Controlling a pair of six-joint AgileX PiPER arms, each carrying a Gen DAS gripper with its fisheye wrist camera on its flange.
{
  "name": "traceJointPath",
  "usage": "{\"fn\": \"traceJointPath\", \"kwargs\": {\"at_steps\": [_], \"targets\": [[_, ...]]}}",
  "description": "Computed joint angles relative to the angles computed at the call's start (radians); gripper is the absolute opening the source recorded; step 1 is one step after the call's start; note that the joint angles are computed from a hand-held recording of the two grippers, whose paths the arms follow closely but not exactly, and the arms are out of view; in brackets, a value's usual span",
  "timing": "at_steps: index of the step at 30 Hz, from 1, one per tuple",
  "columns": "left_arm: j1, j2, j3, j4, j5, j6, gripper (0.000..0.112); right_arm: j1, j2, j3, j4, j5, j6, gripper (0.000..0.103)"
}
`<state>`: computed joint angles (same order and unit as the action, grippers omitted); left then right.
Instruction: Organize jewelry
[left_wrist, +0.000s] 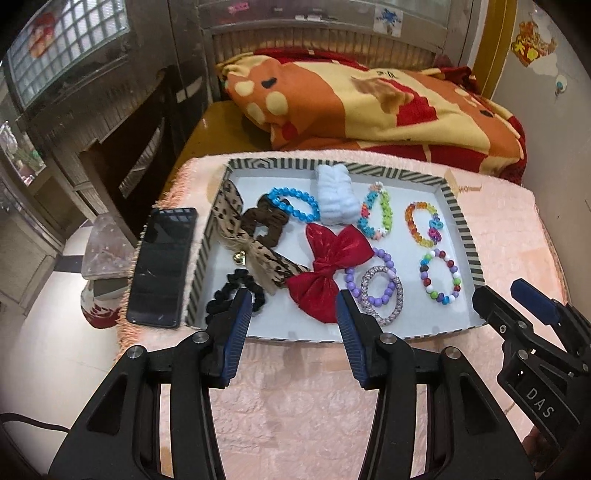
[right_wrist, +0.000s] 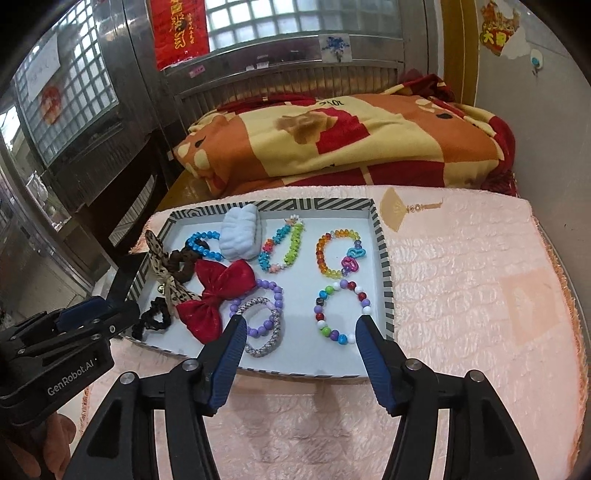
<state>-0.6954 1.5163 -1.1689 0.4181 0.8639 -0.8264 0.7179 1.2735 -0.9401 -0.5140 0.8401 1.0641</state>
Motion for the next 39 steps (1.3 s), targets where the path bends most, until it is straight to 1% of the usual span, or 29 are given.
{"fn": "traceJointPath", "kwargs": {"at_steps": [8, 16, 39], "targets": [[-0.014, -0.044, 0.027, 0.045, 0.011, -0.045, 0.047, 0.042, 0.006, -0.020, -0.026, 0.041, 0.033, 0.061], [-0.010, -0.070, 0.047, 0.051, 0.013, -0.058, 0.047, 0.057, 0.012, -0.030, -0.023, 0.054, 0.037, 0.062], [0.015, -0.093, 0.066, 0.042, 0.003, -0.019, 0.047, 0.079, 0.032, -0.060, -0.022, 0.087, 0.039, 0.064]]}}
